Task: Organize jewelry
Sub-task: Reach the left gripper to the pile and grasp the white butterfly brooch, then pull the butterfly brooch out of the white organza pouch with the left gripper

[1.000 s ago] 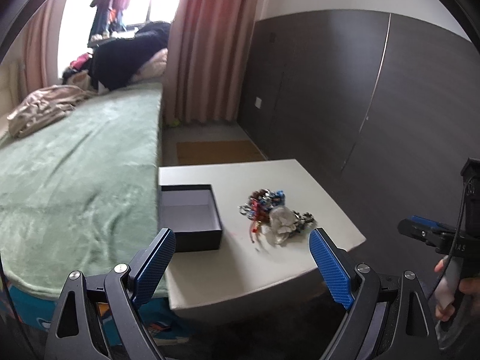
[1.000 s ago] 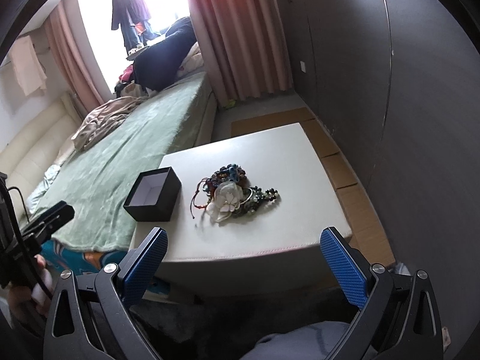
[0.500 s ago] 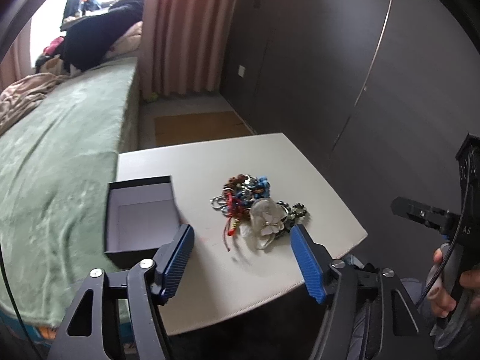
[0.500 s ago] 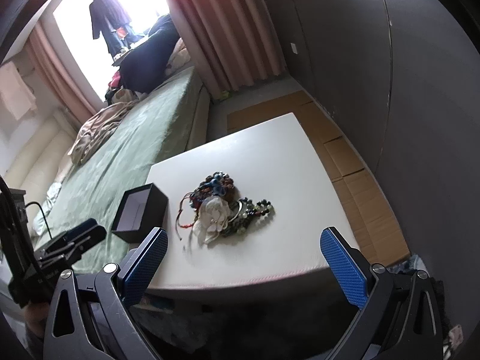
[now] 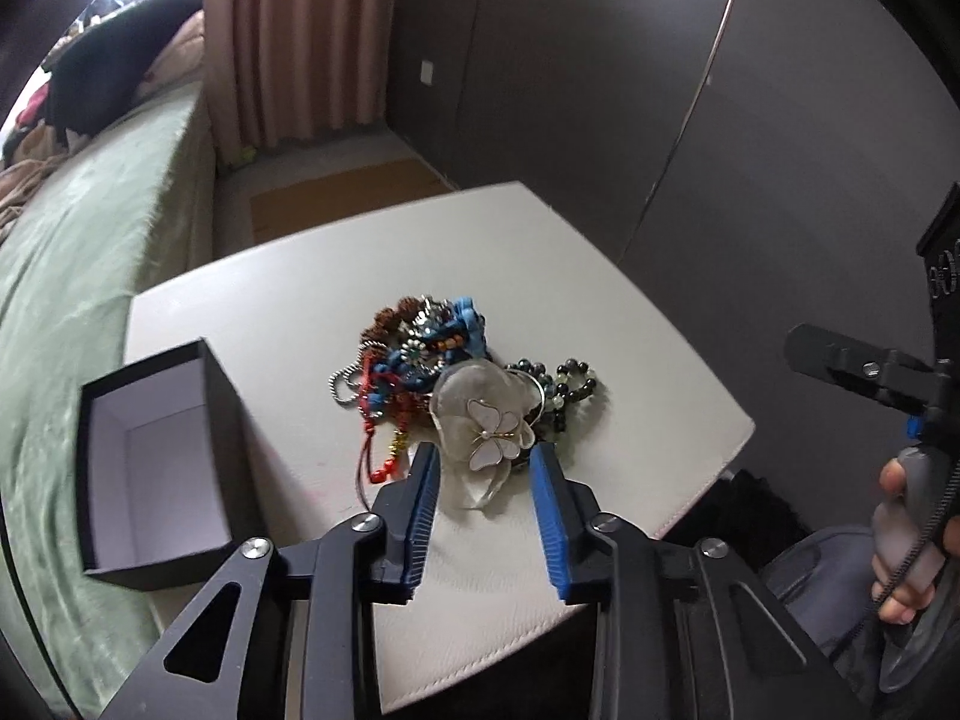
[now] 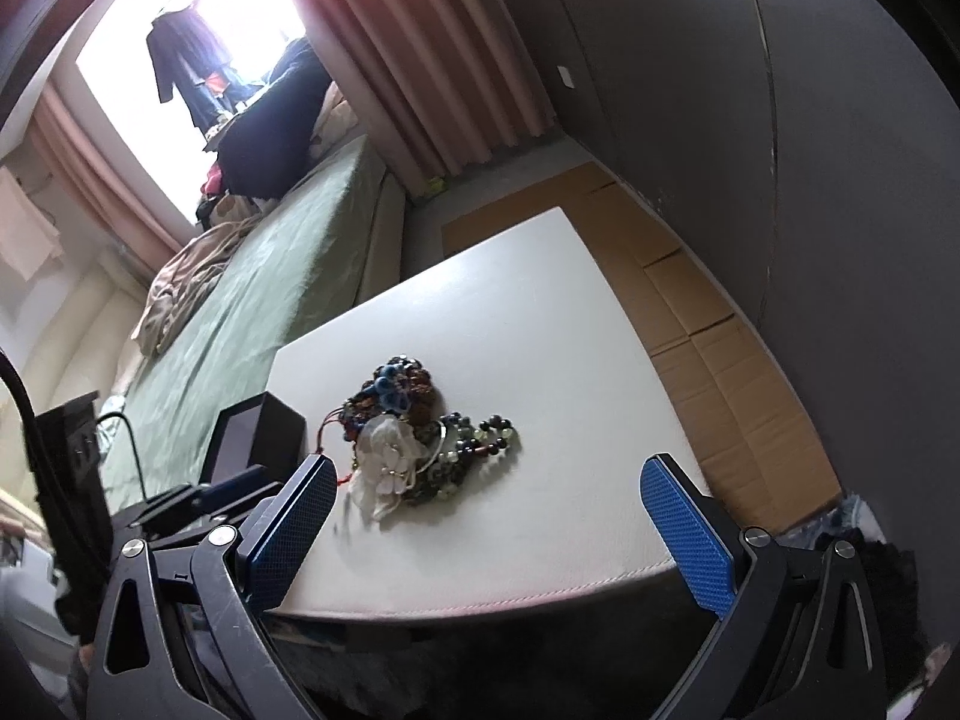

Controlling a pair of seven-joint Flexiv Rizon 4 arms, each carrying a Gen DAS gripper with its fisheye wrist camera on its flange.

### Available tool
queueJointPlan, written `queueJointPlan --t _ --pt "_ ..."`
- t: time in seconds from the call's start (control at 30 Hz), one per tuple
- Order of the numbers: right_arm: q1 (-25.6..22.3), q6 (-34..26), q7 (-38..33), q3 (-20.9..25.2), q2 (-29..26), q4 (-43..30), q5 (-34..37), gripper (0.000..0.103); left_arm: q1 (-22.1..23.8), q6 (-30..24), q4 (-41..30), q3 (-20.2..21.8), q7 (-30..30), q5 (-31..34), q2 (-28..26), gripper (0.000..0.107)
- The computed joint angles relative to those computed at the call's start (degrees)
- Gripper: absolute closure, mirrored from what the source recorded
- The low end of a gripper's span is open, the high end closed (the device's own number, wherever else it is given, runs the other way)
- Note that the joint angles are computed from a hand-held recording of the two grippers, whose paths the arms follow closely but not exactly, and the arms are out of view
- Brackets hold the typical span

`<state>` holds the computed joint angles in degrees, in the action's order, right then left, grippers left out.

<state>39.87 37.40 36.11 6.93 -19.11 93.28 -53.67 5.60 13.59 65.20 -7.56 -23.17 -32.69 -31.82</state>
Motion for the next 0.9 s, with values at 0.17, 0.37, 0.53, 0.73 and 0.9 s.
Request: queueJointPlan --t 0.17,0.37,0.53,0.73,0.9 --pt "-1.04 2.89 3.69 -0.06 1.31 3.08 -1.48 0.0 -1.67 1.19 -0.22 0.12 -0.21 2.22 -1.06 0.075" --pt "-2.31 4.04 7.06 0.48 2.79 6.08 -1.82 0.0 -3.9 3.72 -0.32 0.47 -1.23 5.39 -2.33 0.075" --pt "-3.73 7.01 10.74 0.72 3.94 8.72 -3.89 0.0 -5.07 6.1 0.2 0.5 -1.83 7.14 -2.7 0.075" --pt "-4.73 9.46 11.35 0.91 3.68 9.35 -3.95 0.0 -6.21 8.83 1.23 0.6 -2.64 8.72 -2.85 0.075" --pt "-4.79 10.01 11.36 0.79 3.55 9.38 -3.77 0.0 -6.25 8.95 1.36 0.29 -3.61 8.58 -3.17 0.075"
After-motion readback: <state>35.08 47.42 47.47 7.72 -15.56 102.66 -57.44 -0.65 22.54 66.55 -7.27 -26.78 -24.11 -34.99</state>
